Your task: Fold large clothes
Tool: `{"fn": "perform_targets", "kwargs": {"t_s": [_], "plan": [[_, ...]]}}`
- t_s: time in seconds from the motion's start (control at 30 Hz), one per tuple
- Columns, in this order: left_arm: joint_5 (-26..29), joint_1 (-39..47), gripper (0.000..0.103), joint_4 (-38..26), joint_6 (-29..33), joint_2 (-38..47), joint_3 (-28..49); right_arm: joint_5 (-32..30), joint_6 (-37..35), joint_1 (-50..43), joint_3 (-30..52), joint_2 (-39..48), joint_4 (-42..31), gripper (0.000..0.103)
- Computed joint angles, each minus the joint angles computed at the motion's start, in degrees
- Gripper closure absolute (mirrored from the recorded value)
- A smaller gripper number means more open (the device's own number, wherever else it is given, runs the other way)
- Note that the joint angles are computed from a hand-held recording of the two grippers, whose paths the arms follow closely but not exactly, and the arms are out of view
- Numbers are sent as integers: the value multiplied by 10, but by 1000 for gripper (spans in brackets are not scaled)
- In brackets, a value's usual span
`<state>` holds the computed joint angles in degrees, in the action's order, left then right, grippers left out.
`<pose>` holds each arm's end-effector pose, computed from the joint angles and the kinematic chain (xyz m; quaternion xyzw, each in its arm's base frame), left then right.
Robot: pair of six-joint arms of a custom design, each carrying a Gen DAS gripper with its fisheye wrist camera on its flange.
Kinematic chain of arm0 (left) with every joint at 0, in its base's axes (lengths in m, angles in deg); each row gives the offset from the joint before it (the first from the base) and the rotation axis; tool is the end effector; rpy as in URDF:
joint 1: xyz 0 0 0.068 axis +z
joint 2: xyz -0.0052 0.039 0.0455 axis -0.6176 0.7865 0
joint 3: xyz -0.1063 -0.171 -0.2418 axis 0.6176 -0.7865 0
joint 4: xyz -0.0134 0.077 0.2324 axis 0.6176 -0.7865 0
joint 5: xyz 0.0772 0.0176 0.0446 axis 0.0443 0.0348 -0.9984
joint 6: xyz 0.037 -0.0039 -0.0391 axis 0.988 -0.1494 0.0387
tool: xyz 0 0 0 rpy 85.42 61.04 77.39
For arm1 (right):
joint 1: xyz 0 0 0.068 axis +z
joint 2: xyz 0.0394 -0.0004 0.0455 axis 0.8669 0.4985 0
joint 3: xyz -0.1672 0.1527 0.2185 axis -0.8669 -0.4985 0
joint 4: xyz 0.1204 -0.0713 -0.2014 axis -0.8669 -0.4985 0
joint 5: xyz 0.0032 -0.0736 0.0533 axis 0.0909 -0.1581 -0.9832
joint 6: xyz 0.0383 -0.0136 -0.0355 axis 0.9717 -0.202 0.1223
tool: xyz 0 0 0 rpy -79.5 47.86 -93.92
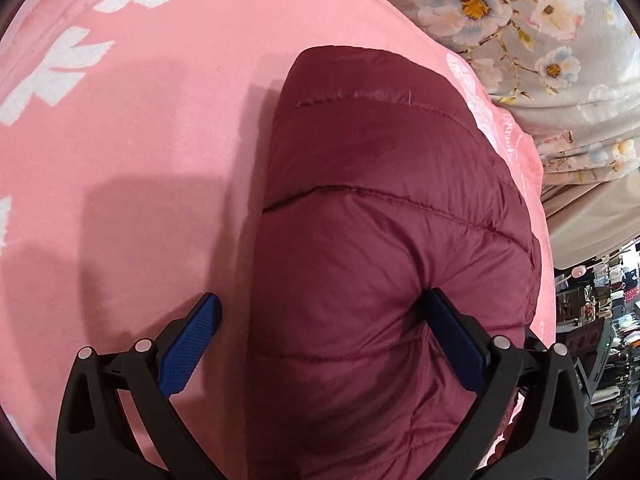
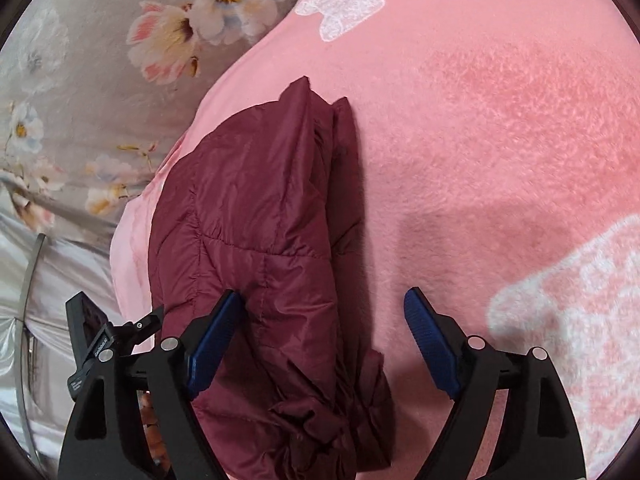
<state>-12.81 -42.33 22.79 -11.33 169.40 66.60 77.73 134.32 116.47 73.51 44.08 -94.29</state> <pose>0.4010 -0.0492 0.1976 0.1931 0.9310 -0.2776 0.1374 0.1716 0.2260 0.2197 0.4186 0.8229 0.2406 0.2995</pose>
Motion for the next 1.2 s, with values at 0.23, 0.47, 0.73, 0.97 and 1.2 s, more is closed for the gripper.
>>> {"fn": "perform_targets", "kwargs": {"t_s": [0.23, 0.47, 0.73, 0.97, 1.2], "plan": [[-3, -17, 5, 16, 14, -10, -15, -29, -68, -36, -12, 8, 90, 36], [-32, -31, 43, 48, 24, -75, -58, 8, -106, -20, 79, 5, -30, 84], [10, -22, 63, 17, 66, -189, -73, 140, -107, 46, 241, 1, -244, 87], [56, -9, 63, 3, 73, -264, -49, 252, -115, 98, 370, 1, -388, 87], [96, 11, 63, 19, 67, -300, -10, 322, -219, 100, 511, 40, -450, 87]]}}
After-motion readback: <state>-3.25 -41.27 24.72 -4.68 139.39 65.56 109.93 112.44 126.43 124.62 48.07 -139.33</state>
